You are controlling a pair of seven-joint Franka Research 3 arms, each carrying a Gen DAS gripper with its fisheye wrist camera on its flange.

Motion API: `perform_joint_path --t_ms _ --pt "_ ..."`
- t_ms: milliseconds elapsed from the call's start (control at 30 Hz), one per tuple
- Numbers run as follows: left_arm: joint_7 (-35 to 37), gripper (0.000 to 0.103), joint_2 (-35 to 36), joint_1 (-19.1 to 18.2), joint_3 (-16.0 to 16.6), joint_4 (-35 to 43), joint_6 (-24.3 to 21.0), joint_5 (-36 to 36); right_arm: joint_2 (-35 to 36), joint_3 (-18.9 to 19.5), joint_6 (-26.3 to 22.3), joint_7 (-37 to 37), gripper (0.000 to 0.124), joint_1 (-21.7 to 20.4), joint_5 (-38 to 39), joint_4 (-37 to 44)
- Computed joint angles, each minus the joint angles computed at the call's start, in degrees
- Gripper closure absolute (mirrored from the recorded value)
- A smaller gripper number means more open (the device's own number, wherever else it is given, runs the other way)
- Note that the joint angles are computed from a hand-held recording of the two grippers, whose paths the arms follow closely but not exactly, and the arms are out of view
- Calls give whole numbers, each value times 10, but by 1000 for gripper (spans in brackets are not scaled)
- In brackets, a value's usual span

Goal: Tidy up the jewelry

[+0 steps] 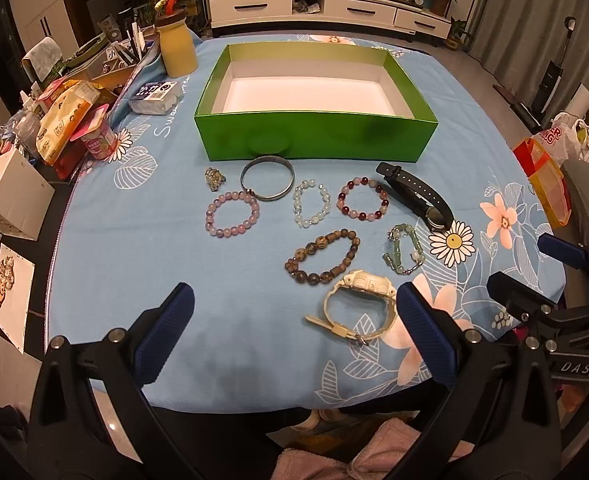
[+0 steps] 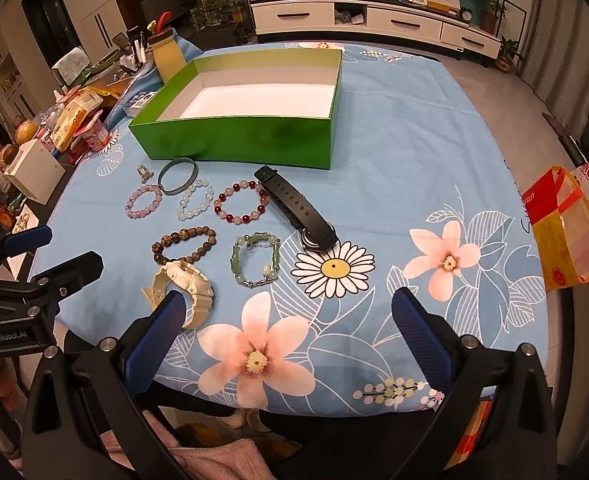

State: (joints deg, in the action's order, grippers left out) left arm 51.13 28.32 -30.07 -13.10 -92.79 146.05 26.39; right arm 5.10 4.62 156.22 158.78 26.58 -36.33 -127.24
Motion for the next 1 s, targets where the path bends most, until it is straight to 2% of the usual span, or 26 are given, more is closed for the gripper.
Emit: perform_joint_path --t_ms 1000 --pt "-8 2 -3 -8 1 2 -6 12 -6 1 9 8 22 -4 -5 -7"
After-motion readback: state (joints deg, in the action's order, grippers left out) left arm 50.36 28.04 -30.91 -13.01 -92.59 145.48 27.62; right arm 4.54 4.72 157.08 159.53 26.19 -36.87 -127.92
